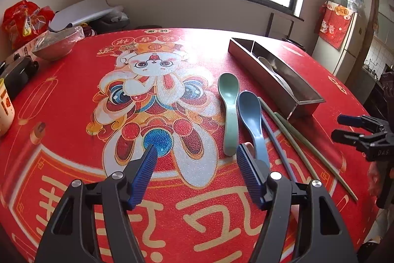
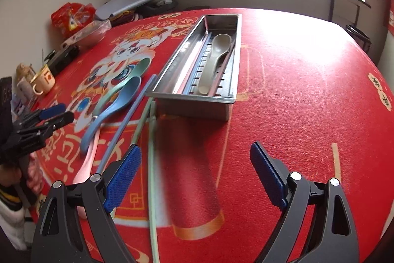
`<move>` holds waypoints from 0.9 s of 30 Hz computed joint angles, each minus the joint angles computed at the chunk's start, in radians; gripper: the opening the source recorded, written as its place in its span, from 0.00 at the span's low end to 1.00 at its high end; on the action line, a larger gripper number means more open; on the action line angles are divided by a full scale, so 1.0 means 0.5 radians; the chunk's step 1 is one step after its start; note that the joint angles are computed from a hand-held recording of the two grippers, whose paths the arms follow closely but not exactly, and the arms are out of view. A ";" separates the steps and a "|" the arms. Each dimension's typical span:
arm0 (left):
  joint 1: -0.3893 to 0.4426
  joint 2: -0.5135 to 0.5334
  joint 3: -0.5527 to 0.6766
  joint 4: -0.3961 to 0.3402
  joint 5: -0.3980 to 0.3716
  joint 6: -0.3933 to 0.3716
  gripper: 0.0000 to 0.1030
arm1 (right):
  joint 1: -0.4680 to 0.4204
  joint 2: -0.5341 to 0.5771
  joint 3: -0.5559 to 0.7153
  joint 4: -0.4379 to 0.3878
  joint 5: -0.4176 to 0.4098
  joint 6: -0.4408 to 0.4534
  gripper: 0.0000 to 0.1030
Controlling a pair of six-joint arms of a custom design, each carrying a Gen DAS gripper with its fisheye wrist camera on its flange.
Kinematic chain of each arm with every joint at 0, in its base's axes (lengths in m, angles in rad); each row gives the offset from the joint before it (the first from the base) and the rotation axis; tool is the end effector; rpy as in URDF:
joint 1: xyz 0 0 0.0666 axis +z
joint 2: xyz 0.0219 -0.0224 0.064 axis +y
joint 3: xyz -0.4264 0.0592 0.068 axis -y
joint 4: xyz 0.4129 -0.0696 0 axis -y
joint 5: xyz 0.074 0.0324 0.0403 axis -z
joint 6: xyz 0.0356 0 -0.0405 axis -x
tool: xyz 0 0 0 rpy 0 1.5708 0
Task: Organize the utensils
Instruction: 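Close the right gripper on a green chopstick while the left gripper moves to the mint spoon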
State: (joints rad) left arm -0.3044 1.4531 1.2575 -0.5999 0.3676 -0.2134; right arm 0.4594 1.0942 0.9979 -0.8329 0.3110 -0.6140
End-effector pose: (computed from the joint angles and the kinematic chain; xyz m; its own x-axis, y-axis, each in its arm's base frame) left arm 0.4915 -0.1682 0.4051 -0.5559 0.3818 -0.7384 0.6522 0.7511 -0.1026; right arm 0.3296 0.1504 0.4144 -0.7356 0.2481 -0.6304 0.2028 0.9685 0.1444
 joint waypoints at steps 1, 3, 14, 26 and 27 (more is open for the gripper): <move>0.005 0.004 0.005 -0.007 0.015 0.011 0.67 | 0.019 0.031 0.023 -0.024 0.013 0.022 0.84; 0.013 0.018 0.018 -0.034 0.040 0.031 0.70 | 0.049 0.085 0.060 -0.061 0.028 0.061 0.84; 0.033 0.032 0.029 -0.046 0.066 0.088 0.80 | 0.086 0.195 0.115 -0.097 -0.055 0.243 0.44; 0.057 0.062 0.054 -0.084 0.104 0.140 0.83 | 0.021 0.066 0.009 -0.035 -0.163 0.249 0.07; 0.058 0.062 0.053 -0.081 0.108 0.142 0.83 | 0.020 0.052 -0.005 -0.023 -0.167 0.247 0.07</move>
